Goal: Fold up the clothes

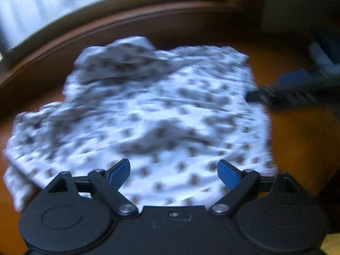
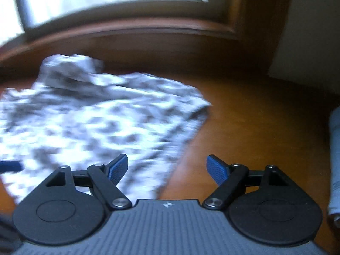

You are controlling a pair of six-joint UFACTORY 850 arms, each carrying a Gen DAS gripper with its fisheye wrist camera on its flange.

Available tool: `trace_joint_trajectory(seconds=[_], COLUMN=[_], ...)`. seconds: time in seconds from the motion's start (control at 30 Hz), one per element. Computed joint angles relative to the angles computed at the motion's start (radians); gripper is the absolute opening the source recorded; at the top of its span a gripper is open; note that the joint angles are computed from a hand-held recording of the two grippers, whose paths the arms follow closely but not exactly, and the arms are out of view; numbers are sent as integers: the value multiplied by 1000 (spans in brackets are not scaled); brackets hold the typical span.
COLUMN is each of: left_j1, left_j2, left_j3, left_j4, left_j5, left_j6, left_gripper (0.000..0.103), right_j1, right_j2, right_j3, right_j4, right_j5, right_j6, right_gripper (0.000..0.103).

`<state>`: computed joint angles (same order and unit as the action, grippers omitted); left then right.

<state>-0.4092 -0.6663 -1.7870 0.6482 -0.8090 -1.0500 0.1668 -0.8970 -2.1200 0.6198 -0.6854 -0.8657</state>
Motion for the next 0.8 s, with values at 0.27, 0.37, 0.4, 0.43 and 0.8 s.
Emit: trace_joint_trajectory(seconds=[0.27,0.37,0.4,0.43,0.8], left_j1=[5,4,3,3,16], left_j2=[138,156,159,162,138], left_j3=[193,216,220,224,221], left_j4=[102,103,105,107,100], left_j5=[-145,-170,-173,-175,-184], left_j6=[-327,-388,-404,-413,-356], left_gripper=[90,90,90,90,93], right_j1=[30,46,46,45,16], right_j2=[94,100,103,99,-112], right_j3=[226,253,259,253,-118], right_j4=[259,201,199,179,-230], right_j5=[-121,-72,-58,-42,70], right_j6=[-315,-382,-402,-395,214], right_gripper=[87,85,85,85,83])
